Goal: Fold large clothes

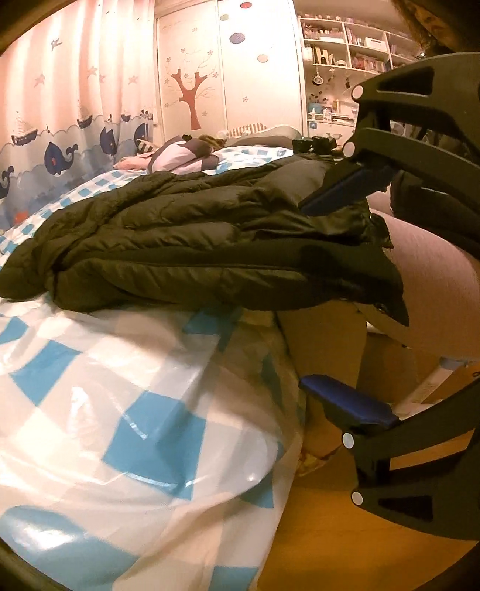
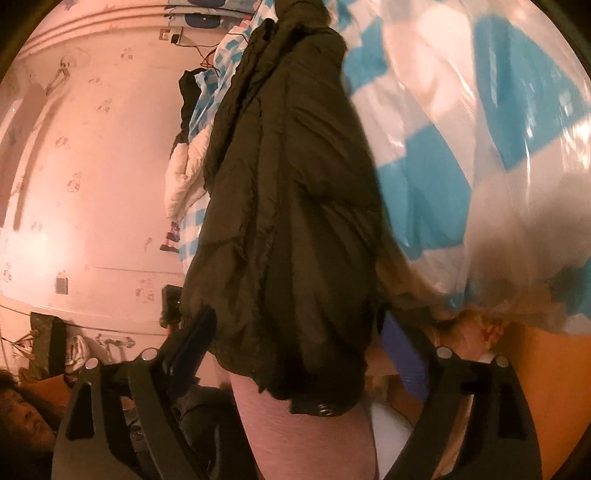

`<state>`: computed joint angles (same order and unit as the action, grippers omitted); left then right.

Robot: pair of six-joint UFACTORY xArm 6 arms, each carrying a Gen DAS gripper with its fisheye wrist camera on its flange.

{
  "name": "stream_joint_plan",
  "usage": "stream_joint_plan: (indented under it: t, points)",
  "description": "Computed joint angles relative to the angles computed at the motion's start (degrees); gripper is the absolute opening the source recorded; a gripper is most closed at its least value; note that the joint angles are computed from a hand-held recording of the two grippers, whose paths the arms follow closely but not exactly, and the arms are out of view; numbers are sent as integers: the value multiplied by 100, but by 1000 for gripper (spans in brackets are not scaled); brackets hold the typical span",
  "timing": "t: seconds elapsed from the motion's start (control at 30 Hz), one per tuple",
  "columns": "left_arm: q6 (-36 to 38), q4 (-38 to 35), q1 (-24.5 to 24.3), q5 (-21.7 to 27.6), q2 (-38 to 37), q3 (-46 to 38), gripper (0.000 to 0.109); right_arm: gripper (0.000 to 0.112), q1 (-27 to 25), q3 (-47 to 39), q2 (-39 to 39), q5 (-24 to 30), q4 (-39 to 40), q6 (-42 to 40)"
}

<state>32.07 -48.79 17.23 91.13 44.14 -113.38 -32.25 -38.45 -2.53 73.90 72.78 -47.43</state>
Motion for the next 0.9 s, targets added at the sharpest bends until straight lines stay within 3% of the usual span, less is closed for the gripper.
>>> stream_joint_plan:
  t: [0.13, 0.4, 0.53, 0.6, 0.63, 0.67, 0.73, 0.83, 0.9]
  points:
    - [197, 42, -230, -400, -174, 362, 84, 87, -41, 31, 135, 328, 329, -271]
    - [617, -2, -390, -324, -347, 678, 87, 90, 175, -160, 469, 597, 756, -403]
    - [790, -13, -521, -686, -634, 1103, 87, 91, 126, -65, 414, 808, 942, -702]
    - [965, 69, -615, -984, -883, 1399, 74, 90, 155, -1, 289, 762, 1004, -834]
    - [1059, 130, -665, -1035, -975, 1482, 53, 78, 202, 25, 185, 658, 961, -885]
    - [1113, 225, -730, -1201, -1118, 1626, 37, 54, 253, 47, 102, 566, 926, -889]
    - [1394, 487, -910, -1781, -1558, 2091, 21, 28, 295, 117, -75, 477, 880, -964]
    - [1744, 1091, -1279, -2895, -2286, 2893, 16, 28, 228, 186, -207, 573, 841, -1000]
    - [1964, 1530, -1560, -3715, -2744, 3466, 16, 36, 100, 191, -126, 780, 871, -950]
